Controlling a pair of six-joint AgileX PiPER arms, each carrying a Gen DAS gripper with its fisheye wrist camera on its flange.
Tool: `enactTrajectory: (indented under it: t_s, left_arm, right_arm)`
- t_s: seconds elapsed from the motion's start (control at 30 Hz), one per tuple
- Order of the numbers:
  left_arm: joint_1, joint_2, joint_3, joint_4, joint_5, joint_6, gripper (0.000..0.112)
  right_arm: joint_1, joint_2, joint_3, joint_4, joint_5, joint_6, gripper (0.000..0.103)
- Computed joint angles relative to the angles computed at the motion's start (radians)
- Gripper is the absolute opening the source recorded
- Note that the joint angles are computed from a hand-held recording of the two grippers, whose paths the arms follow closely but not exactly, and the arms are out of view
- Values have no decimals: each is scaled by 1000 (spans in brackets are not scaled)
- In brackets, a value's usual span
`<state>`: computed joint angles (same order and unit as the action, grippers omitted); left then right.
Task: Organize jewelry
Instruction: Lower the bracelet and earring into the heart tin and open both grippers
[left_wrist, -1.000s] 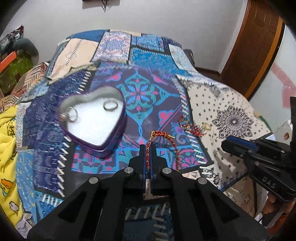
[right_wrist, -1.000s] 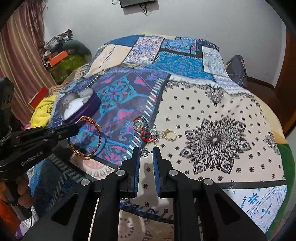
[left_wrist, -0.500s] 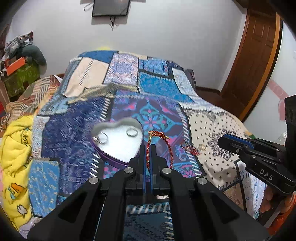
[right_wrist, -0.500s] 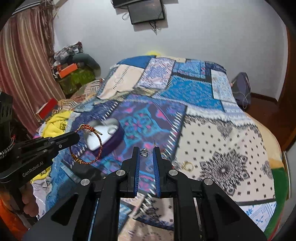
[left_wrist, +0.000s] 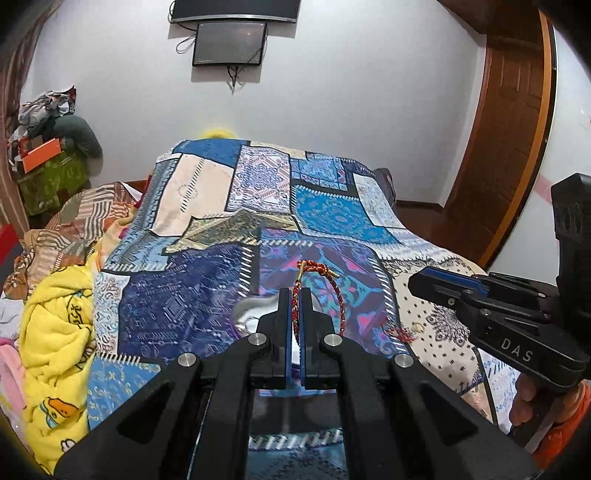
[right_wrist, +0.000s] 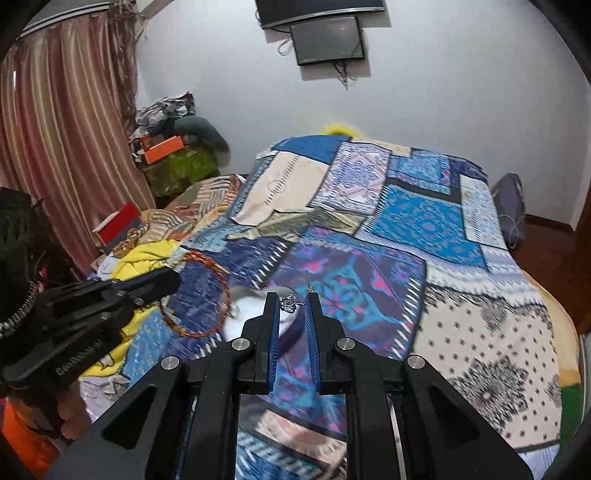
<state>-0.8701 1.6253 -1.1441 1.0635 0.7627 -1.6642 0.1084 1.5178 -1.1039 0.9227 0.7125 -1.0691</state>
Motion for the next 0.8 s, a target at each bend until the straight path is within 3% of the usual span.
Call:
enactTrajectory:
  t_s: [0.67,0.8]
  left_arm:
    - [199,57,92,-5,-269,14,1]
    - [221,91,81,-6,-281,29,1]
  right_arm:
    - [137,176,-84,-54,-26,62,12]
    - [151,214,-88,-93,-37,93,13]
